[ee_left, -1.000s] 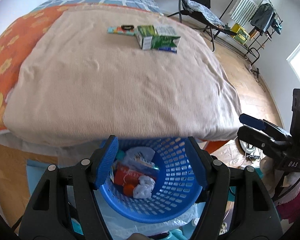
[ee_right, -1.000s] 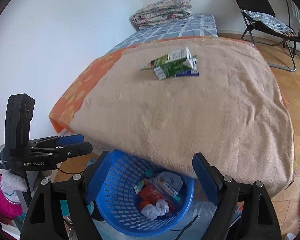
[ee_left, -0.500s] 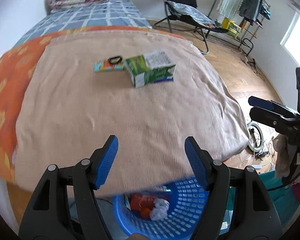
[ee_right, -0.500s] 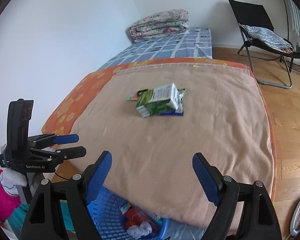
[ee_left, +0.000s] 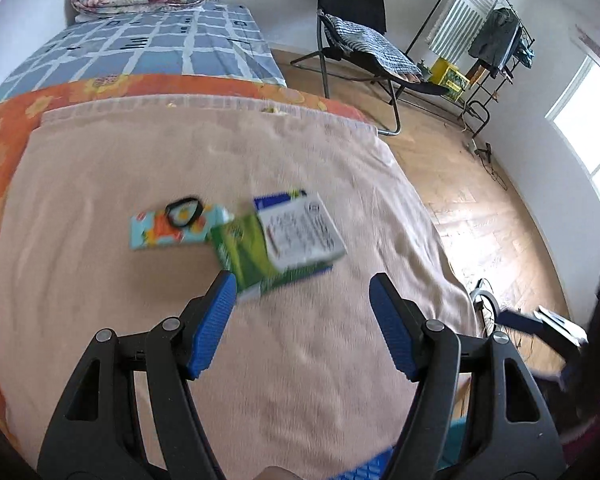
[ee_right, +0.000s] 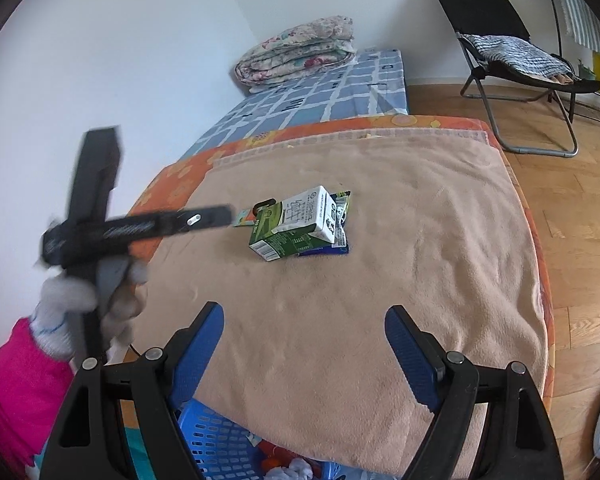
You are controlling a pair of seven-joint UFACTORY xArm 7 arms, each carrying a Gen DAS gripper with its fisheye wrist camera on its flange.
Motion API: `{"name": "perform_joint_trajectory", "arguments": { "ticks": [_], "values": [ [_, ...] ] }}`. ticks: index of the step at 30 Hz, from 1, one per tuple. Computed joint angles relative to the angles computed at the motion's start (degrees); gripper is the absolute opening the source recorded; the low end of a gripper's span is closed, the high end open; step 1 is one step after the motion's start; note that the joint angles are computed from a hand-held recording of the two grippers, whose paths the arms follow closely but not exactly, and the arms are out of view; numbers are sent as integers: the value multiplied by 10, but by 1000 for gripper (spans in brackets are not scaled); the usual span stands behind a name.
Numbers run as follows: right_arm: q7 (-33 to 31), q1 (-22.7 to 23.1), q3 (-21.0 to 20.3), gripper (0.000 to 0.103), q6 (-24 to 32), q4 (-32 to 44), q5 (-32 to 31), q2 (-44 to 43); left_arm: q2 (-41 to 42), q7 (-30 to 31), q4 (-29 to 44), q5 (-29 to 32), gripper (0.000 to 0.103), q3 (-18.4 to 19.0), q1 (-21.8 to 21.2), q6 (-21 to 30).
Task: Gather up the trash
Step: 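Move both tools back over the bed toward the milk carton and wrapper, then grasp the green-white milk carton with the left tool while the right tool grasps the blue wrapper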
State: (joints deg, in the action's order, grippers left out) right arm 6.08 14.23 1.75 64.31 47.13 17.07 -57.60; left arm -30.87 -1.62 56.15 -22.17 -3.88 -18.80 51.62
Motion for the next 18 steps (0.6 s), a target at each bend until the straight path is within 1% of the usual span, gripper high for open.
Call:
{"name": "perform_joint_trajectory", "arguments": {
  "ticks": [2,6,8,13,15,18],
  "values": [
    [0,1,-1,85,0,1,1,-1,32,2,13,1,71,-3,1,-14],
    [-1,4,-5,85,0,2,5,-7,75,0,28,-19,71,2,0,-31],
    [-1,2,-5,85,-1,2,3,-8,89,-3,35,-13,71,-4,5,-45],
    [8,3,-11,85,2,1,15,-7,130,1,59,-44,71,1,3,-70],
    [9,4,-11,85,4,0,18,-6,142,10,65,-51,71,1,3,-74],
    [6,3,-10,85,10,-2,13,-8,156,17,69,-44,71,-5,6,-68]
  ]
}}
